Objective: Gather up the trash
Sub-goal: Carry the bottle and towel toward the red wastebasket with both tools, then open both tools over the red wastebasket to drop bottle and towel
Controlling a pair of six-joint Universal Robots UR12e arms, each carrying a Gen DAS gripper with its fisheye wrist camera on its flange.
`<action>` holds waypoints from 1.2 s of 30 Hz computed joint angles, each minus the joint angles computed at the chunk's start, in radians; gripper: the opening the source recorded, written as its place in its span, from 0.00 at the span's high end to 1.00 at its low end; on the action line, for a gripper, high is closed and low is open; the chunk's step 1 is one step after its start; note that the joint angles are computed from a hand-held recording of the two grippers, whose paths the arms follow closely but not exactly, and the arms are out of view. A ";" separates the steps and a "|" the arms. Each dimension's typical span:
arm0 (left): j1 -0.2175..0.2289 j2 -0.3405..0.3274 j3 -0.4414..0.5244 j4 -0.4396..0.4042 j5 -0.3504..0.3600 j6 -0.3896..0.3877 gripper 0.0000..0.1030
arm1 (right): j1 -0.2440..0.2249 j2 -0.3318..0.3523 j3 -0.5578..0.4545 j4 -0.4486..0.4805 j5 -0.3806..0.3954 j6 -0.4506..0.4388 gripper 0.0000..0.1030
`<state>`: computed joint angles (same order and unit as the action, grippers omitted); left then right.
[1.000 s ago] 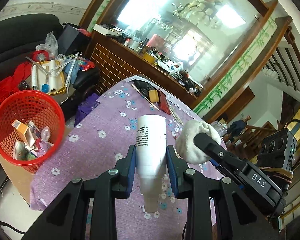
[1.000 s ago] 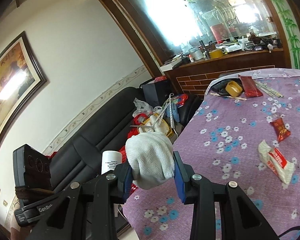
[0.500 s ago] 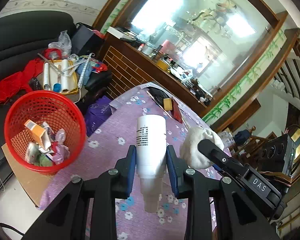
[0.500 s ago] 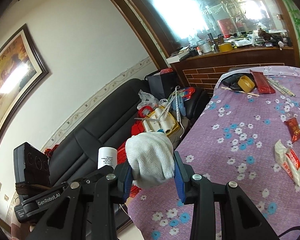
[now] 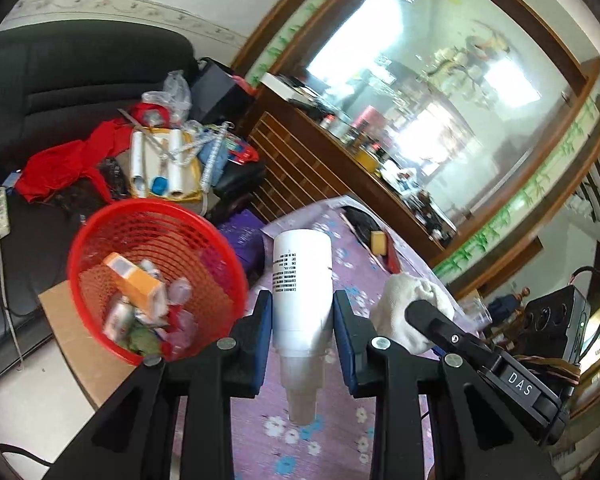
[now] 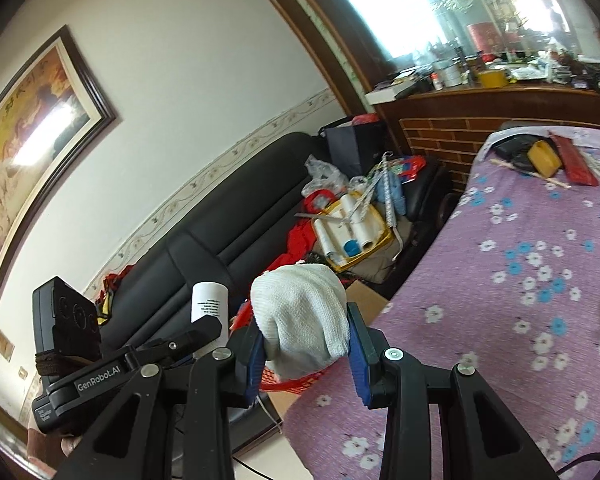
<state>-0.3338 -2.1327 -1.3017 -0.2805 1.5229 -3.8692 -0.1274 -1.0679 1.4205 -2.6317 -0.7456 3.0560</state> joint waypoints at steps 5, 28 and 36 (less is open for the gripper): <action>0.025 0.009 -0.033 0.003 0.018 -0.027 0.70 | 0.029 0.038 -0.050 0.089 0.025 -0.039 0.62; 0.074 -0.021 -0.058 -0.100 -0.018 -0.085 0.70 | 0.119 0.174 -0.210 0.290 -0.073 -0.044 0.32; 0.046 -0.022 -0.039 -0.098 0.046 -0.063 0.43 | 0.094 0.117 -0.124 0.120 -0.086 -0.003 0.26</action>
